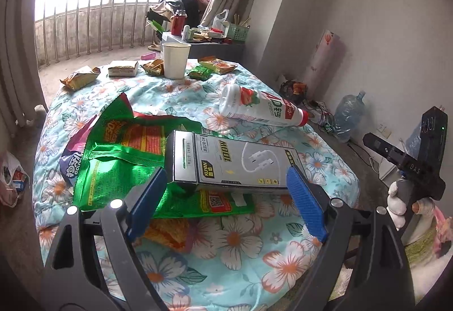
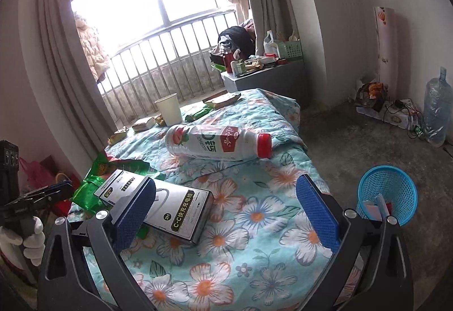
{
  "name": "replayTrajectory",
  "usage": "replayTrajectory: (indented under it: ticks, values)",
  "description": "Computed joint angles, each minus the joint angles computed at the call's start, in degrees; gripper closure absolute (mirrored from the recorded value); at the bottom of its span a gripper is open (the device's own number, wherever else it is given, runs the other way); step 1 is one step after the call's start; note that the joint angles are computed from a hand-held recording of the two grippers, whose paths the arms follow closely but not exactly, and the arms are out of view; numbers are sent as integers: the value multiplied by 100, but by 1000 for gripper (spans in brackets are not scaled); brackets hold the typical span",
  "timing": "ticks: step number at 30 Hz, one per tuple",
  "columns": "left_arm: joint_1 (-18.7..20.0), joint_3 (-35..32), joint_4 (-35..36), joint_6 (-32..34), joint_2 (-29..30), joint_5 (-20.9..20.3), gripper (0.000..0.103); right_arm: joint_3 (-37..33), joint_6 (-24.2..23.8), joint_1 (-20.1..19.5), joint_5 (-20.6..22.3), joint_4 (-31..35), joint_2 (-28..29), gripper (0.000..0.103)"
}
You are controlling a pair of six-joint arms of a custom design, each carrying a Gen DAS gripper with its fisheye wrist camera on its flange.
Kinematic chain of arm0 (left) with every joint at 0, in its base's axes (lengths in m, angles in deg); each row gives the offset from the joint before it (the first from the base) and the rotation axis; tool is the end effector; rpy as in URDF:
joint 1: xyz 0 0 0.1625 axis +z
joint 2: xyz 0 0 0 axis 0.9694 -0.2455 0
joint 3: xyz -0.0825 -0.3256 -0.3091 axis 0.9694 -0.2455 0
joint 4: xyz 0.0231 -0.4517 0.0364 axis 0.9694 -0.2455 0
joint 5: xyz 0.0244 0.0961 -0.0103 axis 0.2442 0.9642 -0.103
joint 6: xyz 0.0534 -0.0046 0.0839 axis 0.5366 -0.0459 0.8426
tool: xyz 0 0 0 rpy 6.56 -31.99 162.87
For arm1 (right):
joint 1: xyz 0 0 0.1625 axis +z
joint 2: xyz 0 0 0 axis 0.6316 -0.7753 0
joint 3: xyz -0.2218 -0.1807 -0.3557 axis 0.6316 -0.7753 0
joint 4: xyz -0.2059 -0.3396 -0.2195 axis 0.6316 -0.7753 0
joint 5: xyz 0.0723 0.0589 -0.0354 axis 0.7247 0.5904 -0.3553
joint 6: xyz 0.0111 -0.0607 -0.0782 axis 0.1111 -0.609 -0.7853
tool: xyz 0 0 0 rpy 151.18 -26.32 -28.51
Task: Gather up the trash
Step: 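Grasp the silver KUYAN cable box with the left gripper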
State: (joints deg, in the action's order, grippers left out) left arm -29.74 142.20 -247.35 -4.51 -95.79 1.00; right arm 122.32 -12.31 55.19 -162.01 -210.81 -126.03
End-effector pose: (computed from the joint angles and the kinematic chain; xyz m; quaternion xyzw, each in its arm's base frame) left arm -0.3678 -0.6519 0.2105 0.2576 0.8985 -0.3158 0.1632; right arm 0.1562 -0.6328 0.4355 0.1384 -0.8693 0.4382 0.1821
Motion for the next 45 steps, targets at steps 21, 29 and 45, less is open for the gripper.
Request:
replayTrajectory:
  ticks: [21, 29, 45]
  values:
    - [220, -131, 203, -200, 476, -1271, 57, -3072, 693, -412, 1532, 4884, 1838, 27]
    - [324, -132, 362, -396, 424, -1435, 59, -2610, 877, -718, 2366, 5594, 1366, 27]
    - [382, -199, 769, -1028, 250, -1449, 37, -713, 280, -478, 2506, 5100, 221, 31]
